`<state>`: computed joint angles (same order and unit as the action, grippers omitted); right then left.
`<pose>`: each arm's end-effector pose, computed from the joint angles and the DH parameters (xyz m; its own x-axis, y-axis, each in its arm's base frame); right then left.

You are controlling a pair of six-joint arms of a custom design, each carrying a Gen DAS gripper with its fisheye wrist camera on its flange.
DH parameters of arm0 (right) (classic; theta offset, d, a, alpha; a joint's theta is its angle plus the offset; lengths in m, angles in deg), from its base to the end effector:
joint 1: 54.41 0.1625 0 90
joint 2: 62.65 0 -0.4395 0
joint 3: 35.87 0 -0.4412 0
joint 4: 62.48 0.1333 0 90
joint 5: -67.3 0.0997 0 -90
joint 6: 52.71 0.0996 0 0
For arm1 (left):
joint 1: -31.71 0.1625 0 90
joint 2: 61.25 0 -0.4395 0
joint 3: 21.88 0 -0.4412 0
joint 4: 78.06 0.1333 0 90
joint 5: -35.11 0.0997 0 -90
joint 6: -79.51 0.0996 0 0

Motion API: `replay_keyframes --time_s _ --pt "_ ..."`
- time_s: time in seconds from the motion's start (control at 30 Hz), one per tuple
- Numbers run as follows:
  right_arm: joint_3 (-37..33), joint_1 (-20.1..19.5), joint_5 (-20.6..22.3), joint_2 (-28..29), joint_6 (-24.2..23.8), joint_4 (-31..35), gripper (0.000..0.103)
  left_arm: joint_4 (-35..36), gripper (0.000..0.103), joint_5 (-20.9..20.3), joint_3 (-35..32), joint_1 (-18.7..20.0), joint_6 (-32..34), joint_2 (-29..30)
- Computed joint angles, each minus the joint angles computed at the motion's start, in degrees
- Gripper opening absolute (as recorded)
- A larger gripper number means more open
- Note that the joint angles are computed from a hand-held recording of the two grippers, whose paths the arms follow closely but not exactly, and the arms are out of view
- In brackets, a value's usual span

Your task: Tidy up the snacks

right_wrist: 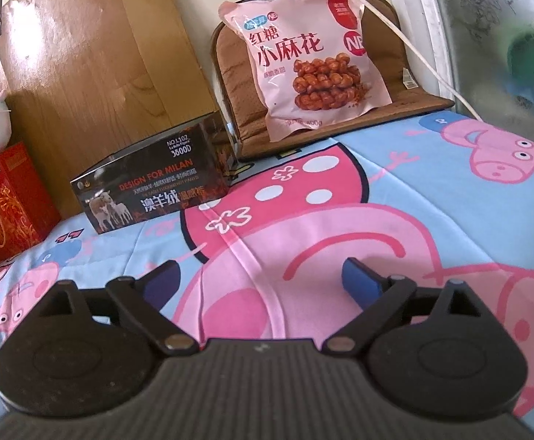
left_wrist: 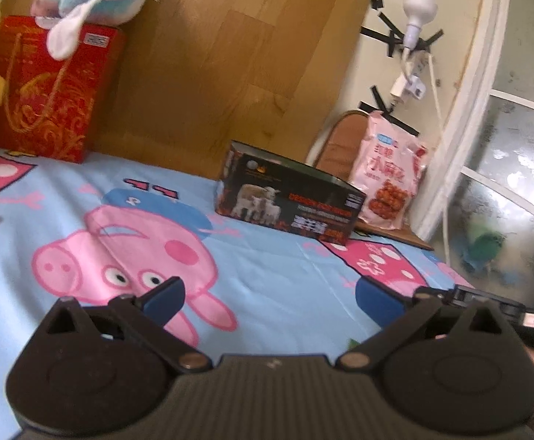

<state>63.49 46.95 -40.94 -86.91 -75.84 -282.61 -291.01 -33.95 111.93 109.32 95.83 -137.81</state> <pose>0.2279 -0.6160 -0.0558 -0.8584 -0.1615 0.4869 -0.4894 0.5420 -0.6831 0.0648 -0.4920 0.2715 -0.9177 -0.0001 -0.3973 0.3607 0.4188 -0.8334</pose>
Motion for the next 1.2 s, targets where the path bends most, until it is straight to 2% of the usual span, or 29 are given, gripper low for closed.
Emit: replay_keyframes --time_s 0.13,0.3,0.43,0.53,0.67,0.77,0.93,1.2 --pt "-0.76 0.57 -1.46 0.5 -1.2 0.69 0.1 -0.87 0.103 7.61 -0.64 -1.86 -1.24 1.23" --pt "-0.38 0.19 0.83 -0.03 -1.19 2.26 0.103 -1.56 0.103 9.75 -0.78 -2.12 -1.87 1.42" --pt "1.8 -1.89 7.44 -1.61 2.84 1.57 0.103 0.08 0.103 12.36 -1.21 -2.31 -4.17 1.3" --pt "3.49 -3.47 12.65 -2.65 6.24 0.89 0.103 0.85 0.103 17.86 -2.11 -3.53 -4.8 2.37" --pt "5.11 -4.75 17.45 -4.72 6.77 4.06 0.103 1.7 0.103 23.22 -3.1 -4.92 -3.05 3.83" --pt "5.57 -5.87 20.57 -5.47 8.75 4.77 0.103 3.82 0.103 24.56 -3.66 -4.9 -3.87 3.89" --pt "5.43 -6.1 21.57 -6.0 7.26 6.84 0.103 2.55 0.103 25.96 -3.57 -5.36 -3.92 4.45" --pt "5.11 -6.28 22.32 -5.89 6.85 7.21 0.103 3.31 0.103 23.51 -3.5 -4.8 -3.97 3.97"
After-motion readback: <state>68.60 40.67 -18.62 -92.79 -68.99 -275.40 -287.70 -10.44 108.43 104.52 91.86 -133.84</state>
